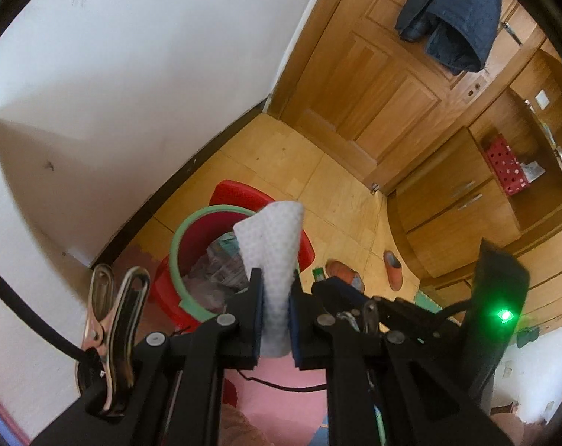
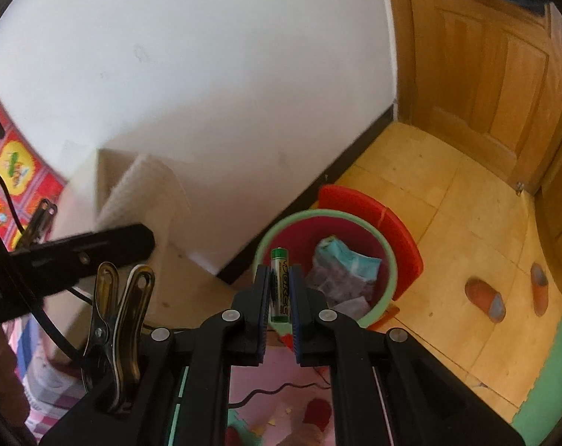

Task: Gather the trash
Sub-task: 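Lower the white tissue and glue stick over the red bin with both tools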

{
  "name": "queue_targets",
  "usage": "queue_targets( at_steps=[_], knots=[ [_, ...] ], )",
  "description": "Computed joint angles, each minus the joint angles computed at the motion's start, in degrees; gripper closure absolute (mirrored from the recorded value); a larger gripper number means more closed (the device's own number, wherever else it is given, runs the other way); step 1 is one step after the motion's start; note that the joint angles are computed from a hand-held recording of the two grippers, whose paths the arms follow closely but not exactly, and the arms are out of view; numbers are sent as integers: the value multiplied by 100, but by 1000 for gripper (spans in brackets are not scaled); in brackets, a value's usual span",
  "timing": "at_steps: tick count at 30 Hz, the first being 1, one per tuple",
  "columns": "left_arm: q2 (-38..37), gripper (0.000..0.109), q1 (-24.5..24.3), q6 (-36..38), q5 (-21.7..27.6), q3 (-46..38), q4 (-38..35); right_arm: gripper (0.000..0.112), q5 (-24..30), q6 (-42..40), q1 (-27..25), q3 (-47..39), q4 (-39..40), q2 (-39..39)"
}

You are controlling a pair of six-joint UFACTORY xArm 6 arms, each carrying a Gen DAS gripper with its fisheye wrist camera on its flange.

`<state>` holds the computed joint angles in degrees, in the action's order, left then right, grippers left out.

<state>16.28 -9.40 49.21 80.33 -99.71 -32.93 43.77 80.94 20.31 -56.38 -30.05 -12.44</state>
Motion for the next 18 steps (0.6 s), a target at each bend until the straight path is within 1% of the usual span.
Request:
queue_targets(
  at_steps=[4, 8, 16, 18],
  knots=[
    [165, 97, -278, -371, -202, 84, 104, 101, -335, -210, -309, 528, 309, -129],
    [314, 97, -514, -567, -607, 223, 165, 101, -682, -465, -540, 928, 550, -207],
    [706, 97, -812, -835, -1145, 240, 377, 101, -1395, -870, -885, 1337, 950, 94],
    [841, 97, -861, -929, -1215, 171, 431, 101, -1522, -945, -929, 1380, 1023, 195]
  ],
)
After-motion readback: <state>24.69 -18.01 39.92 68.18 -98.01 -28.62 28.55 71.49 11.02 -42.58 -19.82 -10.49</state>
